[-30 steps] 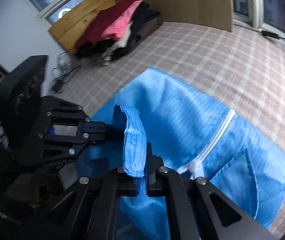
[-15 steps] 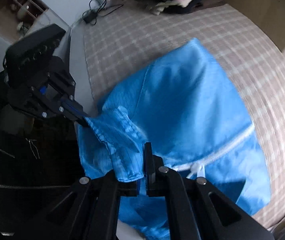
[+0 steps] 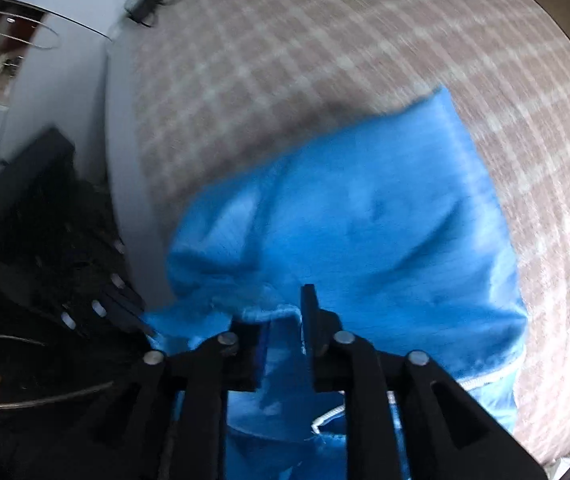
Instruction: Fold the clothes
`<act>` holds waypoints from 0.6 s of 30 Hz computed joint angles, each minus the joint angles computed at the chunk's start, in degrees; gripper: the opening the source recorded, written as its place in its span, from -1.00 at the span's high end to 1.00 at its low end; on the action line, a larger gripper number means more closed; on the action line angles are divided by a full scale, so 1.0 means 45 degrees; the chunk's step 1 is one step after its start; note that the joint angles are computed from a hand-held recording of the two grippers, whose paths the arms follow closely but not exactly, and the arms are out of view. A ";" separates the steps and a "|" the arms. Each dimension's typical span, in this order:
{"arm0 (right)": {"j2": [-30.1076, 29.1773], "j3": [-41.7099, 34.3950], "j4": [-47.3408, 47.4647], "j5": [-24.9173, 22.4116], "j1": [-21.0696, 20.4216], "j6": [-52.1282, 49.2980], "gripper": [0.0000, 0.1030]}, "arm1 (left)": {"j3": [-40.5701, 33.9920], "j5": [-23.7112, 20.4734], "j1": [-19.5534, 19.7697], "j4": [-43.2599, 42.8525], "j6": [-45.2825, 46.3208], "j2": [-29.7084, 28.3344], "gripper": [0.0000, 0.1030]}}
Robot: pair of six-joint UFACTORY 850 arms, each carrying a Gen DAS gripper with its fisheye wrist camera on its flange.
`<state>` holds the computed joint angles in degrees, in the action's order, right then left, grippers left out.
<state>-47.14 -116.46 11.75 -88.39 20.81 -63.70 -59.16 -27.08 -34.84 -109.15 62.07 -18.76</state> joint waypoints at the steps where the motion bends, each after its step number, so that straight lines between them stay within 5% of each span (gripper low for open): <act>1: -0.0014 -0.0027 -0.0047 -0.0008 -0.0055 -0.0020 0.62 | 0.0150 -0.0266 0.0133 -0.0217 0.0111 0.0039 1.00; 9: -0.0383 -0.1692 0.1438 -0.0345 -0.0717 0.0475 0.36 | -0.0191 -0.1216 0.0550 0.0242 -0.0109 -0.0367 0.99; 16: 0.0414 0.0826 0.0822 0.2774 0.0004 0.0505 0.36 | -0.0707 -0.1053 0.0687 0.1301 -0.1175 -0.0749 1.00; 18: 0.0586 0.0840 0.1823 0.2173 -0.0406 -0.0172 0.36 | -0.0677 -0.0769 0.0727 0.1891 -0.1466 -0.0569 1.00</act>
